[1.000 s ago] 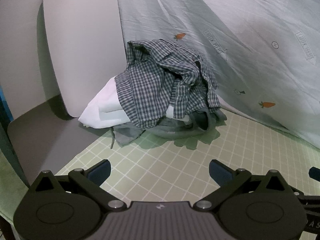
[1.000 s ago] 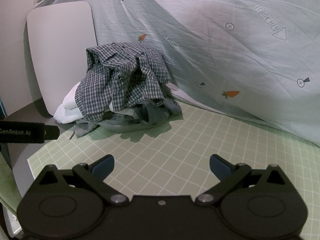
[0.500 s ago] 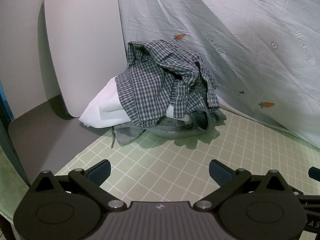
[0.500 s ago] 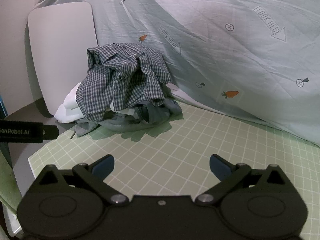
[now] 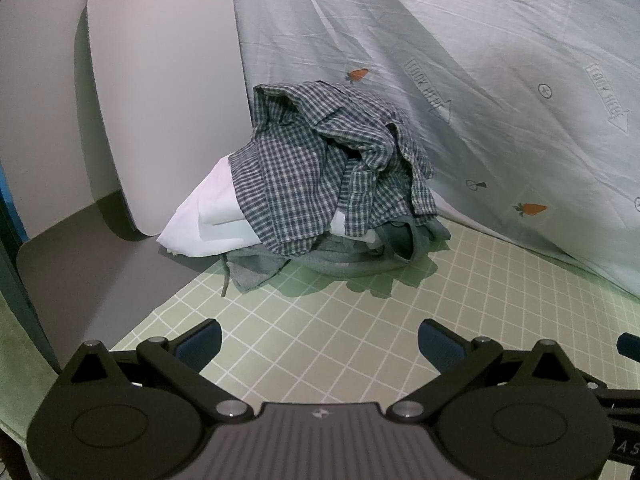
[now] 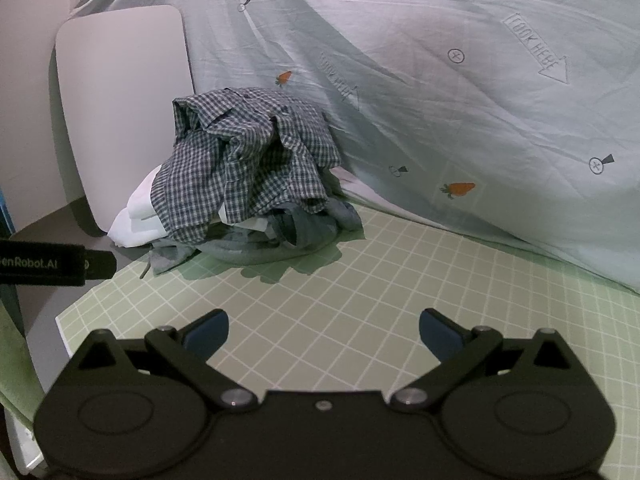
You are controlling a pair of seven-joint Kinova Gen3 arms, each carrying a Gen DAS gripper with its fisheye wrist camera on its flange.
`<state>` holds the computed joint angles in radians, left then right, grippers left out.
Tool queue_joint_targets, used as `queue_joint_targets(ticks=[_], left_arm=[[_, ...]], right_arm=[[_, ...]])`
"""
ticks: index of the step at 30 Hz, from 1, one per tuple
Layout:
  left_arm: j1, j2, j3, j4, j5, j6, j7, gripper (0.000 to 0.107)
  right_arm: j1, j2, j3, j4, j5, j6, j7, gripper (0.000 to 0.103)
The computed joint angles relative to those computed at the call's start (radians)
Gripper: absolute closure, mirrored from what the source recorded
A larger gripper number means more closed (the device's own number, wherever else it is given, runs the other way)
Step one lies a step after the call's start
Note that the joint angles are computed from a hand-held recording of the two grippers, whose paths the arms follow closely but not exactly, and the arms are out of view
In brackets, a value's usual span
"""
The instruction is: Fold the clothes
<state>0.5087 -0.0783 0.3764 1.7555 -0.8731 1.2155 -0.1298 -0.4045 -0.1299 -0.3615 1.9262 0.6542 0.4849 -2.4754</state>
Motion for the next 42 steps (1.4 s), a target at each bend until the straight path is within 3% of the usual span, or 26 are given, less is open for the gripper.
queue_joint_targets(ticks=[27,33,42], left_arm=[[-0.026,0.044,-0.057,-0.042,0.061,-0.046,-0.08,0.005],[-0.048,0.087,-0.11,-0.087,0.07,-0.044,-0.104,0.005],[-0.155,0.143,-0.225,-0.162,0.146,-0.196,-0.218,0.005]], right_arm=[[-0.013,0.055,0.049,-0.027,0.022,0.012,-0.025,0.0],[-0.037,0.117,0.097,-0.085,0.064,0.004,-0.027,0.0],[-0.11,0.289,0.221,-0.294,0.107,-0.002,0.034,0.0]])
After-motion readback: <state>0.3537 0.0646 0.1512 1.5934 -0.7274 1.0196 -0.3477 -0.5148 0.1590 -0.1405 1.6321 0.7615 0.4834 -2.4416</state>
